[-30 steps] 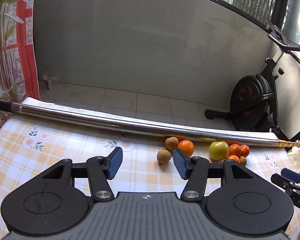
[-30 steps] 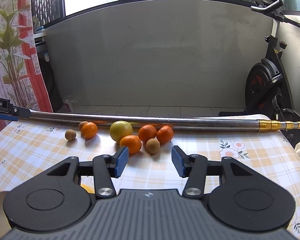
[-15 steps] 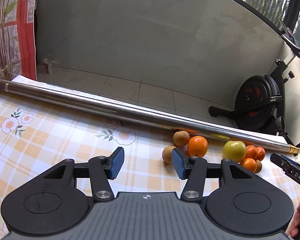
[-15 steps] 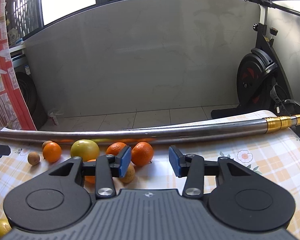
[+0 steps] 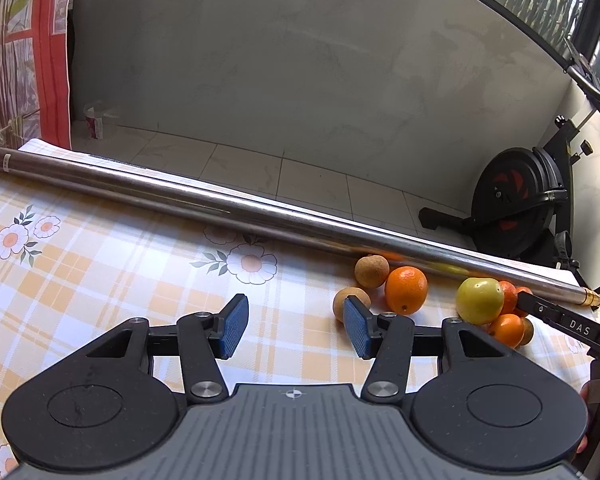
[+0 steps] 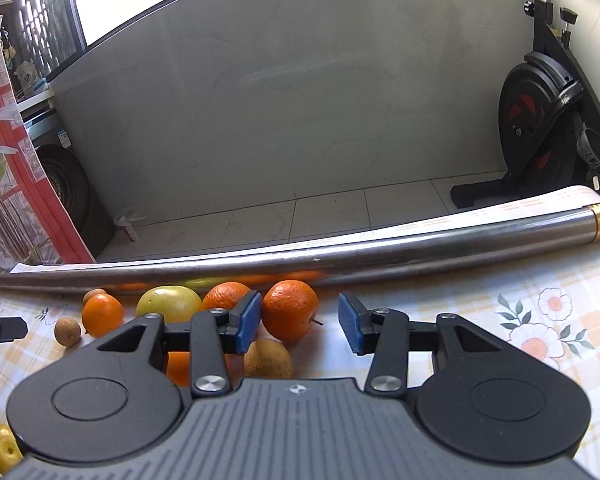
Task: Organize fruits
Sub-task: 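Close the right gripper on an orange while the left gripper closes on a brown kiwi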
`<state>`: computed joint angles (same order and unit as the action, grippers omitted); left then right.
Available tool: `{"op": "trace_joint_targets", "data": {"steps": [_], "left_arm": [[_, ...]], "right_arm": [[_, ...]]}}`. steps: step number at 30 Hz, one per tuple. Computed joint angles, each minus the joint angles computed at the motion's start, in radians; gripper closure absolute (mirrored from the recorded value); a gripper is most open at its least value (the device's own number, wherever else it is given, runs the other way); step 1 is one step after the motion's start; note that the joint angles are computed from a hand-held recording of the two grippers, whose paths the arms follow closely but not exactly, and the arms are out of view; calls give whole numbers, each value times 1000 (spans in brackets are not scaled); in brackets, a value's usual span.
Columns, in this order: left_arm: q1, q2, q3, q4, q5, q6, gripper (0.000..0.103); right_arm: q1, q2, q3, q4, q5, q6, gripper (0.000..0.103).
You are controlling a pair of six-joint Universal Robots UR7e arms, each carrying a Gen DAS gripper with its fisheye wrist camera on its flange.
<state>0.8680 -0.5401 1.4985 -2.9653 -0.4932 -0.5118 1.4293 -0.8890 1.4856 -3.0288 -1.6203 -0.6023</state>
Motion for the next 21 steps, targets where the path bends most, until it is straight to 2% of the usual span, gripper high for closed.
{"op": "trace_joint_targets", "data": {"steps": [3, 10, 21], "left_arm": [[0, -1, -5, 18, -3, -14, 48], [12, 6, -23, 30, -25, -30, 48], [60, 55, -122, 48, -147, -92, 49]], "right_arm": [[-5, -1, -7, 30, 20, 6, 67], [-16, -29, 26, -4, 39, 43, 67], [-41, -113, 115, -27, 66, 51, 67]]}}
